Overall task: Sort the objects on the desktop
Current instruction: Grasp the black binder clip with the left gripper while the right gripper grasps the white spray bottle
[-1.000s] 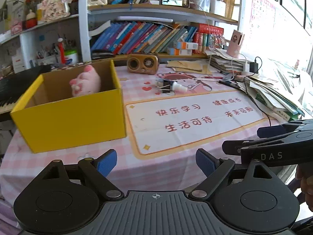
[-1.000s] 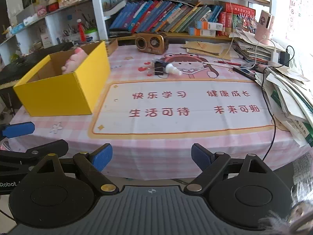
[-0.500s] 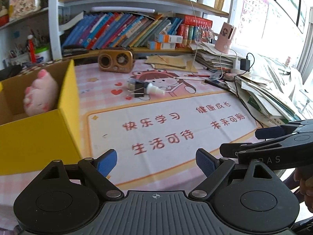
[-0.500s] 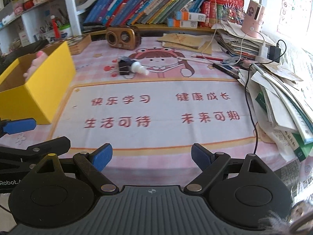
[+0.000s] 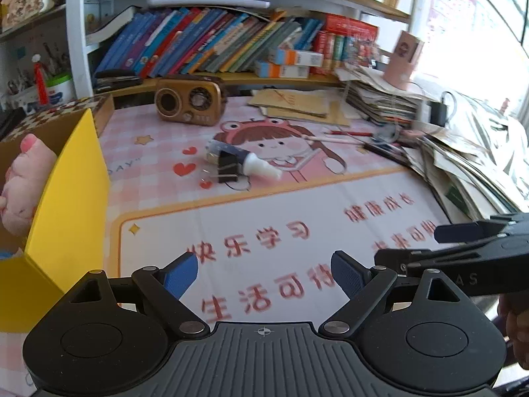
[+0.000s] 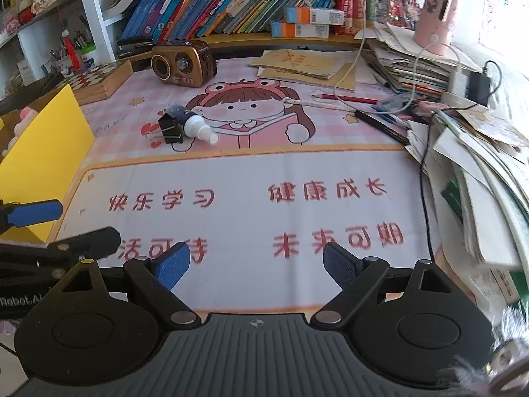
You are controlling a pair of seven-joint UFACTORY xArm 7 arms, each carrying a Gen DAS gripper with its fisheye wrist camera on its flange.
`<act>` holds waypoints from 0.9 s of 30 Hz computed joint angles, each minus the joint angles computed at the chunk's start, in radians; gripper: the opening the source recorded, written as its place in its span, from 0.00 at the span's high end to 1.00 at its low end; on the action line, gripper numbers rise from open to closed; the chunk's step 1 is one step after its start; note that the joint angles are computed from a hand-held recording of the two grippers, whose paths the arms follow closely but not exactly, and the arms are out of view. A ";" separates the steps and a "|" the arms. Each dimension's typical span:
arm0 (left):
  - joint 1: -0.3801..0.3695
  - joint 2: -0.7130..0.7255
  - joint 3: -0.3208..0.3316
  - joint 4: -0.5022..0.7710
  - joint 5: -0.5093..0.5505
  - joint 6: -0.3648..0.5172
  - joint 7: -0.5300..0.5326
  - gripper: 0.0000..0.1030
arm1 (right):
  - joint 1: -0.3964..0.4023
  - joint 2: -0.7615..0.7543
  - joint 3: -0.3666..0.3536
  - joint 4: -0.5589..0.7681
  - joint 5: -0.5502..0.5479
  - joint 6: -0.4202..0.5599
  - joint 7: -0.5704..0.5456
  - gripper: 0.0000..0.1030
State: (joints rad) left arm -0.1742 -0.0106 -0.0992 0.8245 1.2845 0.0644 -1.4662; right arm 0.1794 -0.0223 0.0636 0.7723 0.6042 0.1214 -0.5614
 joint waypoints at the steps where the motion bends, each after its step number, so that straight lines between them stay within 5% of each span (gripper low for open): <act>1: 0.000 0.009 0.000 0.011 -0.011 0.011 0.007 0.13 | 0.001 0.015 -0.003 0.020 0.028 0.011 -0.033 0.15; 13: -0.050 0.098 0.043 0.143 -0.108 0.169 0.057 0.13 | -0.128 0.237 0.132 0.301 0.255 0.085 -0.361 0.15; 21: -0.083 0.205 0.085 0.259 -0.164 0.228 0.106 0.13 | -0.199 0.418 0.206 0.551 0.194 0.154 -0.395 0.18; 27: -0.146 0.322 0.156 0.383 -0.083 0.234 0.020 0.14 | -0.205 0.505 0.214 0.671 0.110 0.164 -0.331 0.18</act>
